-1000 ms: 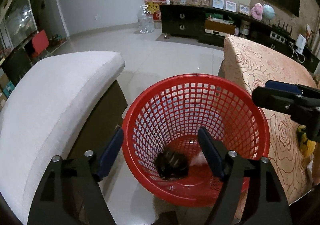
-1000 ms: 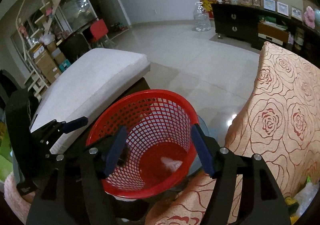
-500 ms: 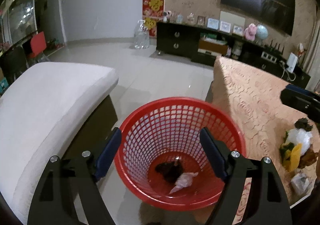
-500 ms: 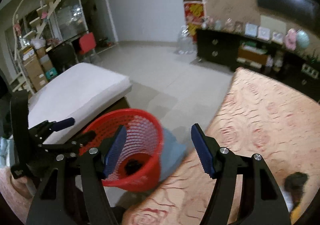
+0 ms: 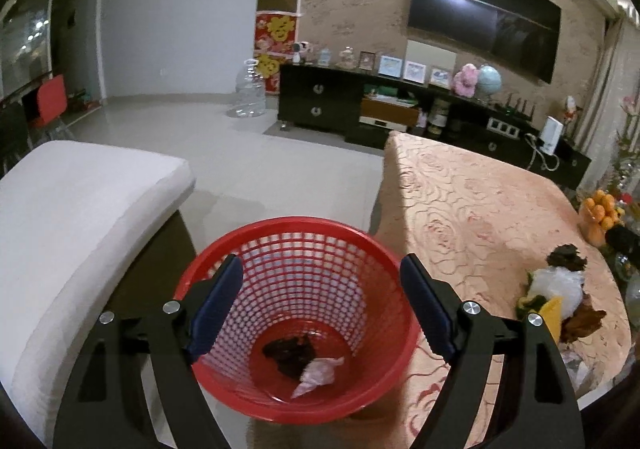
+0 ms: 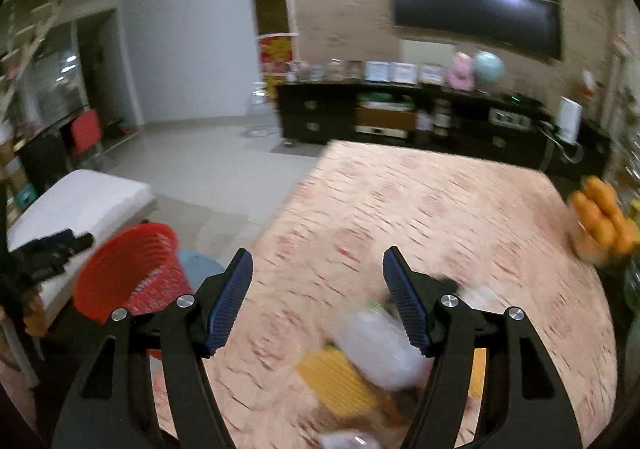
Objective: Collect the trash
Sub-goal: 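Return to the table and grasp the plastic snack packet with the right tool, then grasp the clear bubble wrap with the left tool while the right tool holds the packet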
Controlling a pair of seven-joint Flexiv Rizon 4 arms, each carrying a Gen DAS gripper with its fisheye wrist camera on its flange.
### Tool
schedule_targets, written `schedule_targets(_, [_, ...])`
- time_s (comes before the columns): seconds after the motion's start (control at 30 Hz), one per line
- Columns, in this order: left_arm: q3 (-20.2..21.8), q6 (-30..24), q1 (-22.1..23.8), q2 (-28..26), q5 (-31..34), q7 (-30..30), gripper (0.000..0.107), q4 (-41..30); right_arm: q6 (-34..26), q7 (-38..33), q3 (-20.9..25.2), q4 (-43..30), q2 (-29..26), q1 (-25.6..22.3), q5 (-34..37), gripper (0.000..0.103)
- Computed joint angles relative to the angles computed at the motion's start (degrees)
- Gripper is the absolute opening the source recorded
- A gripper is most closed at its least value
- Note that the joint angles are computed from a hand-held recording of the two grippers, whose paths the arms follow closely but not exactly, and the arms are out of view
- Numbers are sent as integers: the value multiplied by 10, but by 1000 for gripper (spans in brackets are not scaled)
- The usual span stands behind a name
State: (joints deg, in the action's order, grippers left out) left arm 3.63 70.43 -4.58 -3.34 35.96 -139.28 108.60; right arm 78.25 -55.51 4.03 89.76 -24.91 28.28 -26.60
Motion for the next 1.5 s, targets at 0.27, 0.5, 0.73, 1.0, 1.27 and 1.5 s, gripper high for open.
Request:
schedule_targets(0.27, [-7,8,-20,-24,-16,24,78,-18,16,101,-35,127,60,-15,-36,66])
schedule_targets(0.5, [-2,-1,-43,-40,-12,32,78,-33,8,-3,65,162,72,-70,45,66])
schedule_targets(0.73, [3,-13,-57,-54,-19,44,78,-44,-83,-121,93,130,47,-53,102,66])
schedule_targets(1.0, [7,-13,-67,-58,-19,56,78,-47,-140,-102,58,113,27,-16,72,57])
schedule_targets(1.27, [8,-13,-71,-62,-24,65,78,-49,-142,-101,56,106,20,-14,70,44])
schedule_targets(1.5, [4,-27,-86,-74,-15,81,78,-64,-46,-66,40,129,40,-15,58,41])
